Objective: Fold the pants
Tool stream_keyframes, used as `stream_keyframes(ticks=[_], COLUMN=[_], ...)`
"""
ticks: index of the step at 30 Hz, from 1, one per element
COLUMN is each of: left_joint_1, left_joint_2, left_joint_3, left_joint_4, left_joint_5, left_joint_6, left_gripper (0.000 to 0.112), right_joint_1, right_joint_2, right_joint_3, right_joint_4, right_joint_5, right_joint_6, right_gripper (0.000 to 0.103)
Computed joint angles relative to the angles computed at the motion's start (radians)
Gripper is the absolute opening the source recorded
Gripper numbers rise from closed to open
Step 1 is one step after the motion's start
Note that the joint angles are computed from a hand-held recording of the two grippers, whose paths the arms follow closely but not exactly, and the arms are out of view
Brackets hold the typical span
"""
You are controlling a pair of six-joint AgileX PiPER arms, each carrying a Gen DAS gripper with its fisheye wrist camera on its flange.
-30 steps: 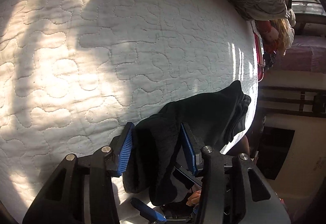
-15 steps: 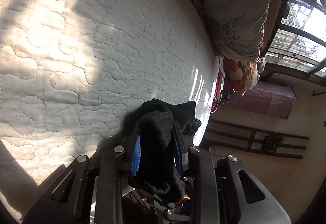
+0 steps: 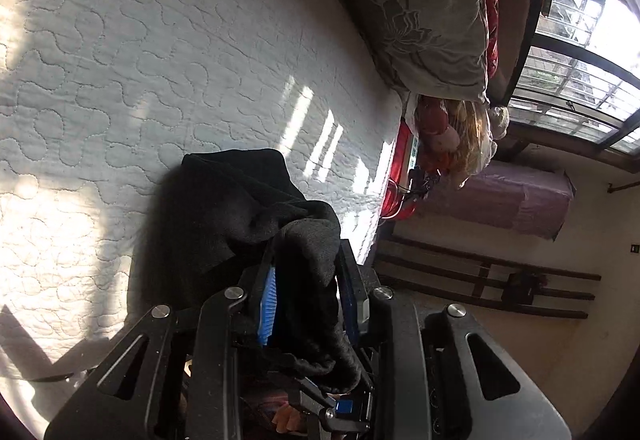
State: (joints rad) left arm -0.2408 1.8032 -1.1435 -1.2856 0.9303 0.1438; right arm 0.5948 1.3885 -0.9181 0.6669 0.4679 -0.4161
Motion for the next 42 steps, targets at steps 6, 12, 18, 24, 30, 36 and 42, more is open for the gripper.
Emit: stream_keyframes(ticks=[6,12,18,24,30,36,42], left_joint_1=[-0.227,-0.385,-0.426,-0.442,-0.529,-0.523,-0.483], left_joint_2=[0.198,0.459,0.447,0.193,-0.042,0.035,0.077], left_joint_3=[-0.333,-0.753,-0.839,-0.562,-0.131,-0.054,-0.072], left_joint_4=[0.210,0.557,0.709,0.788,0.789,0.571,0.413], left_joint_5=[-0.069,0.057,0.109,-0.074,-0.407,-0.496,-0.475], left_joint_6=[-0.318,-0.726,-0.869,-0.921,-1.008,-0.902,-0.737], left_gripper=[0.024,0.024,0.033,0.050,0.067,0.067,0.067], right_joint_1=[-0.378,-0.747,-0.911,-1.019,-0.990,-0.698,-0.904], right_joint_2=[-0.078,0.068,0.201,0.222,0.191,0.138,0.392], right_joint_3=[0.096,0.134,0.117,0.069,-0.019,0.010,-0.082], right_joint_4=[0.280,0.388,0.367,0.344,0.400,0.271,0.306], right_joint_5=[0.227,0.450,0.547,0.630,0.680,0.360,0.517], right_joint_6=[-0.314,-0.502,-0.564,-0.569,-0.609,-0.601,-0.554], right_gripper=[0.028,0.030,0.037,0.041,0.060,0.032,0.024])
